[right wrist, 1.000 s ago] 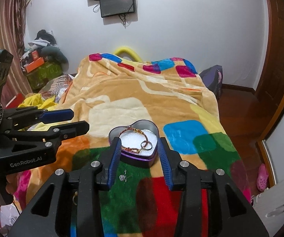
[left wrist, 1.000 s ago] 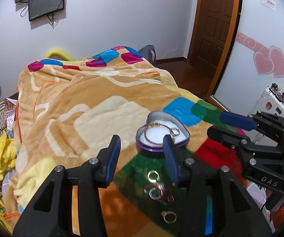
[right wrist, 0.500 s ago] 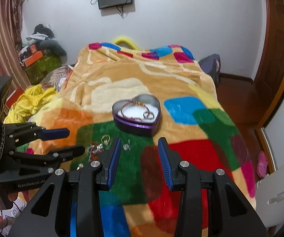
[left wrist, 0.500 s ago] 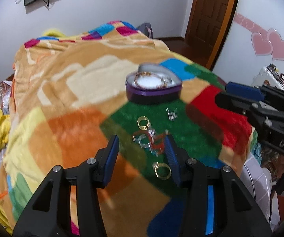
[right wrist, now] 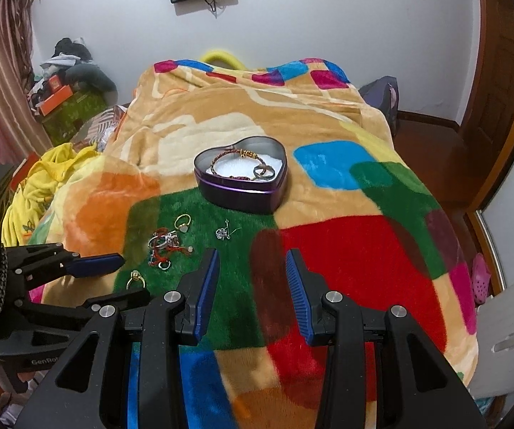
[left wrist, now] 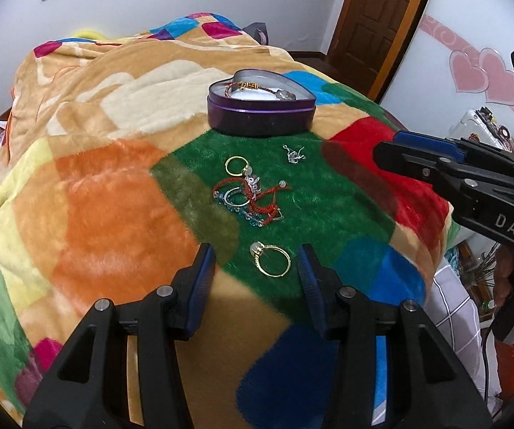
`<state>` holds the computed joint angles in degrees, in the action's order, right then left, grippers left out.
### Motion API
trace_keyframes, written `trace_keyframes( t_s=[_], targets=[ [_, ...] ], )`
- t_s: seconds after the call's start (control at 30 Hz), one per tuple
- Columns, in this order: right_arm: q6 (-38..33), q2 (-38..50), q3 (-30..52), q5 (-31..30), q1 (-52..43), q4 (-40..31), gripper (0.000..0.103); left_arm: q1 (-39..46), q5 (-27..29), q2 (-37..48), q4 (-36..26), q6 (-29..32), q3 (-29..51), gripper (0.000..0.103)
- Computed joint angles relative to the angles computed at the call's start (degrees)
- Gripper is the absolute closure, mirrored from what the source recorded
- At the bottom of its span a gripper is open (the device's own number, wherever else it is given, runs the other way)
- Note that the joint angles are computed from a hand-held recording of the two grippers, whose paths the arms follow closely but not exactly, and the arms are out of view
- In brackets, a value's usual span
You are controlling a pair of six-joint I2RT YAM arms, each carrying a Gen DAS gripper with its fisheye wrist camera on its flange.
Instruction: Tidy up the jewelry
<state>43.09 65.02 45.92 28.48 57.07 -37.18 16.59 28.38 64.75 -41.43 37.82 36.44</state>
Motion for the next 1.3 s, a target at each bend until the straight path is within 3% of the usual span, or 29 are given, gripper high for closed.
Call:
trace_keyframes(
  t_s=[0.1, 0.17, 0.23, 0.7, 0.9, 1.13, 1.3],
  targets=[
    [-0.2, 0.5, -0.3, -0.9, -0.5, 0.8, 0.068, -0.7, -0.5, -1.3, 1.8, -0.4, -1.4, 0.063],
    [-0.6, 1.0, -0.5, -1.7, -1.0, 1.5, 0.068, -1.1, -1.2, -2.1, 2.5, -0.2, -2.1, 0.079],
    [-1.1, 1.6, -0.6, -2.5, -1.6, 2.4, 0.068, -0.9, -1.0, -1.6, 2.1, -0.1, -1.8, 0.084],
    [-6.7, 9.3, -1.0, -11.9, -7.6, 12.4, 0.068, 2.5, 1.3, 5.3, 4.3, -2.6, 4.9, 0.084],
    [-8.8, 12.1, -1.1, -12.7, -8.1, 16.4, 0.068, 2.9, 1.0, 8.0, 6.9, -4.1, 5.5, 0.084],
    [-9.8, 11.8, -1.7, -13.5, -9.4, 17.6, 0.092, 2.3, 1.0, 7.4, 7.8, -4.7, 5.4, 0.084],
    [-10.1, 11.2, -0.8, -10.4, -7.8, 16.6, 0.092, 2.2, 1.5, 6.5, 7.7, -5.3, 6.0, 0.084]
  ],
)
